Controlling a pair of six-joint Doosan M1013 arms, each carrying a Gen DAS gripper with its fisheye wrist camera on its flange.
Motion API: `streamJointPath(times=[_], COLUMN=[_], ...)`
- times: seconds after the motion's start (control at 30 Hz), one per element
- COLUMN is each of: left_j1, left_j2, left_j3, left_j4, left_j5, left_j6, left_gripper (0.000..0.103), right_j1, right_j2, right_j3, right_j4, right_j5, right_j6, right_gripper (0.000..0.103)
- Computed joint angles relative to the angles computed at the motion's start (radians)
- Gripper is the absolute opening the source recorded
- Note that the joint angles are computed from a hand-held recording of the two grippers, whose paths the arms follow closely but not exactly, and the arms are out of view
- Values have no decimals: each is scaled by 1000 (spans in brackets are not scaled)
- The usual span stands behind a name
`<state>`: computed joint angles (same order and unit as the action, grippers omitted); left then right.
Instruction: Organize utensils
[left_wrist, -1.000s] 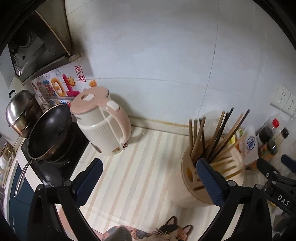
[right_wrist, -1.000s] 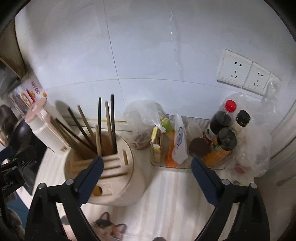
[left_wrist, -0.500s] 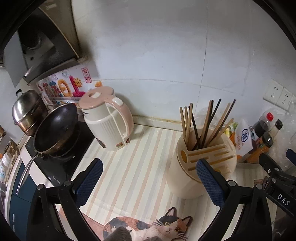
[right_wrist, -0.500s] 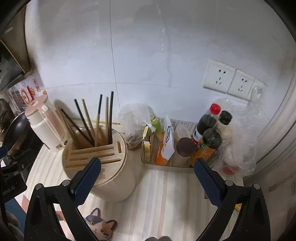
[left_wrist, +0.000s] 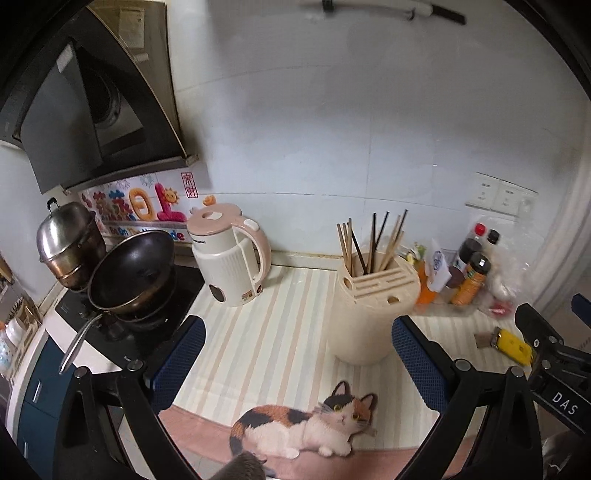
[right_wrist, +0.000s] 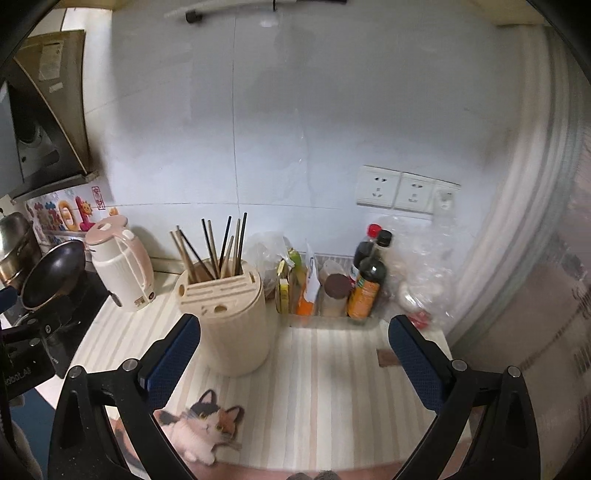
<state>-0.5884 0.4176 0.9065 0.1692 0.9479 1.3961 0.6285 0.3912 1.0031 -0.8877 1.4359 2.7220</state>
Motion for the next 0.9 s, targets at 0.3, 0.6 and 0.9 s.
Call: streamJointPath(times=[0.3, 0.6, 0.9], left_j1=[29, 42, 34], left_j2=[-142, -186, -191], left_j3=[170, 193, 191], left_j4=[-96, -166, -140], left_j5=[-91, -46, -64], left_j6=[100, 157, 115], left_gripper=[103, 103, 103], right_j1=[143, 204, 199], right_j2=[-7, 0, -9], right_j3=[-26, -84, -89], right_j4=[-112, -113, -121], right_j5=[158, 240, 219], right_j6=[110, 122, 100], right_gripper=[103, 103, 103])
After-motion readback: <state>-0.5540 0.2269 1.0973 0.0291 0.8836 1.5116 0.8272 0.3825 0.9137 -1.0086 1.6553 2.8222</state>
